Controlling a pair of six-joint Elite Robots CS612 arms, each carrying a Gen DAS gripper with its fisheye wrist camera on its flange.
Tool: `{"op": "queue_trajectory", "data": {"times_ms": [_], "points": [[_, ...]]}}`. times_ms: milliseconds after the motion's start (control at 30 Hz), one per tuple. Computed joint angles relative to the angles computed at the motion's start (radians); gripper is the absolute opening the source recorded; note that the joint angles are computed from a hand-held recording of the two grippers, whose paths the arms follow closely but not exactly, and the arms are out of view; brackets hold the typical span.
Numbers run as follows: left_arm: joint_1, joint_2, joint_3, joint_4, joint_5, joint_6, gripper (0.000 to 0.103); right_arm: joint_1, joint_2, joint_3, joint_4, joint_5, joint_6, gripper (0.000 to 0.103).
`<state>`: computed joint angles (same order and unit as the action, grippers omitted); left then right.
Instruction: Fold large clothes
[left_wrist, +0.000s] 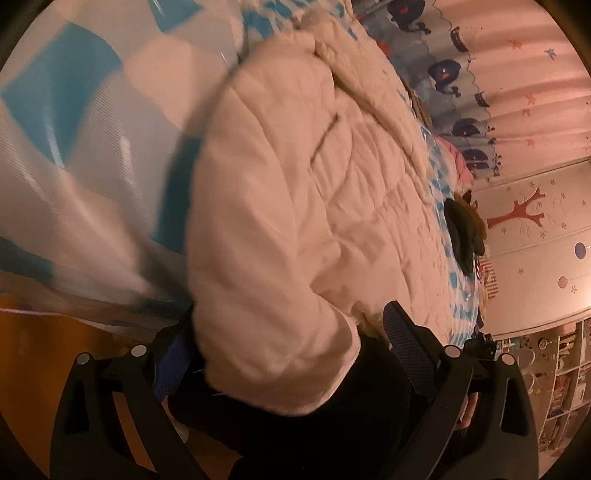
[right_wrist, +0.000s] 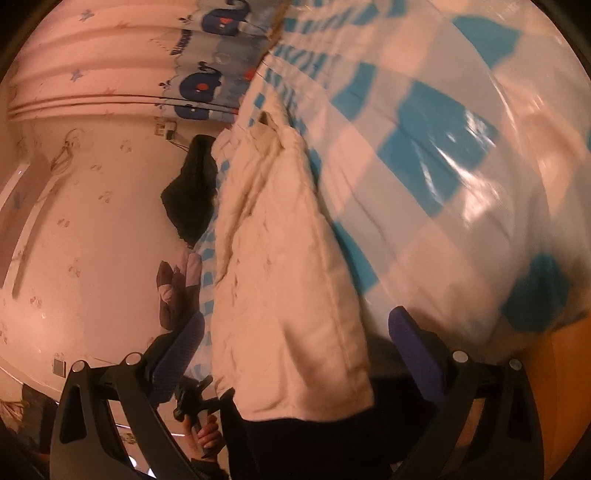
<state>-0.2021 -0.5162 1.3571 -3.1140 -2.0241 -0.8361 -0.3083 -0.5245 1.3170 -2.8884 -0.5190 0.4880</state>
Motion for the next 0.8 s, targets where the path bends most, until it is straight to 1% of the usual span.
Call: {"op": "queue_trajectory", "data": {"times_ms": [100, 200, 233, 267, 300, 333, 367, 400, 433, 467, 500, 533, 567, 600, 667, 700, 733, 767, 800], "points": [[-0.005, 0.016, -0.019, -0.014, -0.006, -0.043, 0.092, -0.005, 0.01, -0.003, 0.05, 0.046, -0.001, 0.096], [-0.006, 0.017, -0.012, -0.072, -0.029, -0.087, 0.092, -0.005, 0.016, -0.014, 0.151, 0.123, -0.069, 0.096], [-0.006, 0.017, -0.013, -0.096, -0.042, -0.095, 0.092, -0.004, 0.015, -0.017, 0.192, 0.147, -0.109, 0.096], [-0.006, 0.016, -0.009, -0.142, -0.06, -0.11, 0.092, -0.002, 0.016, -0.022, 0.237, 0.185, -0.159, 0.096], [-0.004, 0.015, -0.008, -0.182, -0.076, -0.124, 0.092, 0.001, 0.017, -0.032, 0.301, 0.247, -0.228, 0.096], [-0.002, 0.016, -0.007, -0.25, -0.094, -0.149, 0.092, 0.001, 0.019, -0.037, 0.338, 0.298, -0.278, 0.096], [0.001, 0.015, 0.0, -0.301, -0.103, -0.168, 0.092, 0.007, 0.012, -0.044, 0.382, 0.308, -0.331, 0.096], [0.004, 0.019, -0.002, -0.35, -0.111, -0.192, 0.092, 0.011, 0.004, -0.049, 0.422, 0.276, -0.37, 0.096], [0.008, 0.026, -0.006, -0.406, -0.118, -0.228, 0.092, 0.016, -0.006, -0.058, 0.469, 0.202, -0.405, 0.096], [0.009, 0.026, -0.005, -0.419, -0.107, -0.239, 0.092, 0.024, -0.011, -0.076, 0.525, 0.116, -0.429, 0.096], [0.008, 0.018, 0.005, -0.401, -0.083, -0.233, 0.092, 0.03, -0.01, -0.095, 0.589, 0.071, -0.458, 0.096], [0.008, 0.01, 0.014, -0.363, -0.063, -0.222, 0.092, 0.034, -0.004, -0.114, 0.656, 0.068, -0.493, 0.096], [0.009, 0.011, 0.01, -0.334, -0.063, -0.218, 0.092, 0.036, 0.003, -0.134, 0.747, 0.108, -0.561, 0.096], [0.01, 0.013, 0.008, -0.299, -0.065, -0.21, 0.092, 0.038, 0.008, -0.147, 0.811, 0.153, -0.622, 0.096], [0.012, 0.016, 0.011, -0.215, -0.052, -0.201, 0.092, 0.042, 0.01, -0.162, 0.869, 0.197, -0.699, 0.097], [0.012, 0.022, 0.004, -0.184, -0.06, -0.195, 0.092, 0.045, 0.013, -0.175, 0.916, 0.221, -0.746, 0.097], [0.015, 0.028, 0.003, -0.175, -0.068, -0.193, 0.092, 0.048, 0.016, -0.187, 0.929, 0.221, -0.751, 0.097], [0.014, 0.038, -0.012, -0.145, -0.085, -0.188, 0.092, 0.051, 0.021, -0.199, 0.933, 0.206, -0.744, 0.097], [0.014, 0.043, -0.02, -0.131, -0.095, -0.182, 0.092, 0.056, 0.027, -0.219, 0.96, 0.186, -0.749, 0.097]]}}
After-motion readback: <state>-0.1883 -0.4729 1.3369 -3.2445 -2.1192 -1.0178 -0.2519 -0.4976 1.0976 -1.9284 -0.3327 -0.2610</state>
